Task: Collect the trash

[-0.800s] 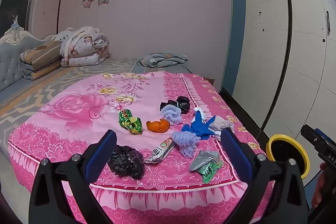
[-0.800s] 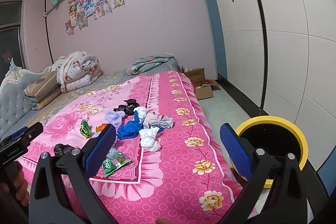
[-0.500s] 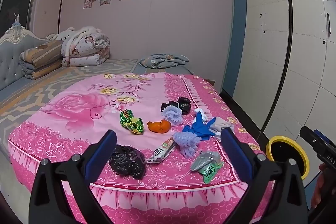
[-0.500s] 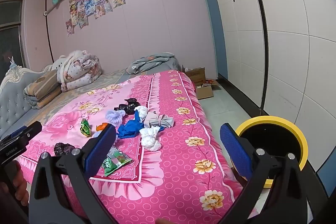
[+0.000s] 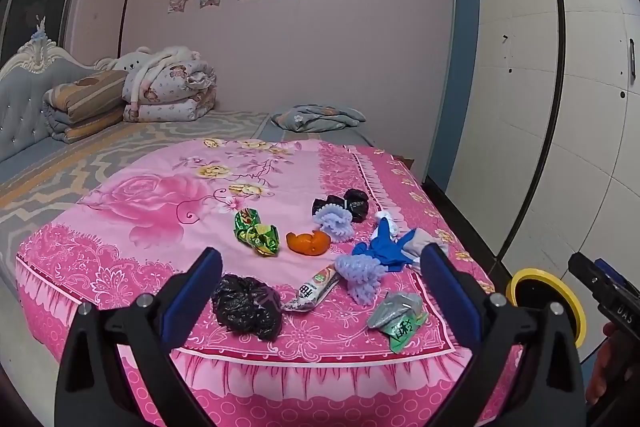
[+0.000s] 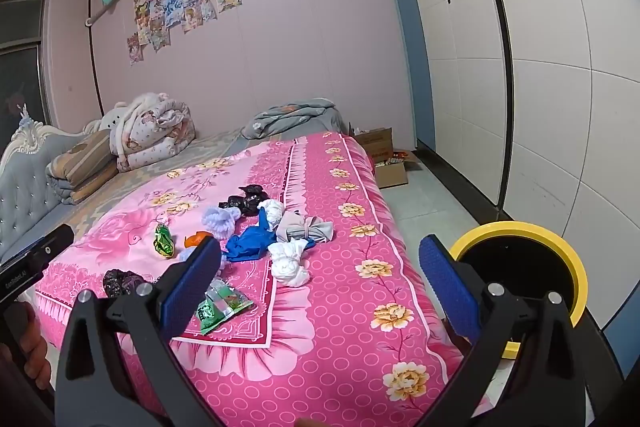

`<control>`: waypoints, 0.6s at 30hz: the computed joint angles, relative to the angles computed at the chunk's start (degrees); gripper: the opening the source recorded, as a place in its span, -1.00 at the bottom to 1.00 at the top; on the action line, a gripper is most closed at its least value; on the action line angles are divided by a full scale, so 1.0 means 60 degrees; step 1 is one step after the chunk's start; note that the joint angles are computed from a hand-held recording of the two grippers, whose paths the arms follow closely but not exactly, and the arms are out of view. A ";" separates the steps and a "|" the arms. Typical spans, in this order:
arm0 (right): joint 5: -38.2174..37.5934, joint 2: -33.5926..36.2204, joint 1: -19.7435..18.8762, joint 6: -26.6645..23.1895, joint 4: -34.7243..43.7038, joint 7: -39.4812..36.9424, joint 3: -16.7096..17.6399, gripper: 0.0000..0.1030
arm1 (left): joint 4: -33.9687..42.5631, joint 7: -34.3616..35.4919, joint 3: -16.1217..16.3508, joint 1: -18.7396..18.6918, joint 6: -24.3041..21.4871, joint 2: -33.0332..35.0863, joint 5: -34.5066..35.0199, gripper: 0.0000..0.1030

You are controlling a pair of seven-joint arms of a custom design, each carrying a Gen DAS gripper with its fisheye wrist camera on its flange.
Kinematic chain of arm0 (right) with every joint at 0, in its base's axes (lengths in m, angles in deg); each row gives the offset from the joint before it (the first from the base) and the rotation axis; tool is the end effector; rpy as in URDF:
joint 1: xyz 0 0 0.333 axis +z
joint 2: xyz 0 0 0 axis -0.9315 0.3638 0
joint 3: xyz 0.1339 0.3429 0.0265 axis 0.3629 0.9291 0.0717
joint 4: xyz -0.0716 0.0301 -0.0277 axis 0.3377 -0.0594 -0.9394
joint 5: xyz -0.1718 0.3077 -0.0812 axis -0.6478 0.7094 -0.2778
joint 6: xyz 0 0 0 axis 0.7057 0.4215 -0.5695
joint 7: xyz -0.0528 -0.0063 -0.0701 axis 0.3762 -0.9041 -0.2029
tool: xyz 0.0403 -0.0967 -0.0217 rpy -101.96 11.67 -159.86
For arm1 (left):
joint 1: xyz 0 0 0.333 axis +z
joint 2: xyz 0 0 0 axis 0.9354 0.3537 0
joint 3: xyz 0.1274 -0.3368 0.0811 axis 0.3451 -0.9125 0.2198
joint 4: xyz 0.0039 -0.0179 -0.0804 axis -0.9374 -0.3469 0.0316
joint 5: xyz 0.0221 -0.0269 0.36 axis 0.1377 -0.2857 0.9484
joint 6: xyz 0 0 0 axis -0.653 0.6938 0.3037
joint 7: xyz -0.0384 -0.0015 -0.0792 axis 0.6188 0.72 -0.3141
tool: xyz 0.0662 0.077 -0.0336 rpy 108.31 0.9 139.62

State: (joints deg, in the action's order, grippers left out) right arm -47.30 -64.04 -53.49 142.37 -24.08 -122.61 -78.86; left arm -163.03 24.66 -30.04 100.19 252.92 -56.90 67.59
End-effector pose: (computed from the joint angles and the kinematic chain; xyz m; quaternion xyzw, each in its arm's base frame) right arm 0.6578 0.1777 0.5458 -0.5372 0.6293 -0.3483 0.4405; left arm 0.6658 0.0536 0.5781 -0.6044 0.5785 -0.4215 0.3499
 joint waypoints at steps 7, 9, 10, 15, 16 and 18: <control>0.0487 -0.0039 0.0080 0.0044 -0.0089 -0.0472 -0.0098 0.84 | 0.0028 -0.0045 0.0145 -0.0124 -0.0033 0.0011 -0.0017 0.87; 0.0621 -0.0035 0.0116 0.0037 -0.0105 -0.0590 -0.0132 0.84 | 0.0015 -0.0018 0.0120 -0.0100 -0.0050 0.0009 -0.0031 0.87; 0.0688 -0.0038 0.0142 0.0040 -0.0119 -0.0640 -0.0161 0.84 | 0.0017 -0.0005 0.0088 -0.0075 -0.0060 0.0022 -0.0040 0.87; 0.0769 -0.0014 0.0253 0.0113 -0.0109 -0.0682 -0.0324 0.84 | 0.0003 0.0062 -0.0052 0.0049 -0.0064 0.0029 -0.0101 0.87; 0.0773 -0.0013 0.0276 0.0117 -0.0110 -0.0677 -0.0351 0.84 | 0.0001 0.0059 -0.0019 0.0022 -0.0061 0.0022 -0.0112 0.87; 0.0787 -0.0011 0.0304 0.0128 -0.0111 -0.0681 -0.0389 0.84 | 0.0002 0.0085 -0.0104 0.0094 -0.0065 0.0036 -0.0116 0.87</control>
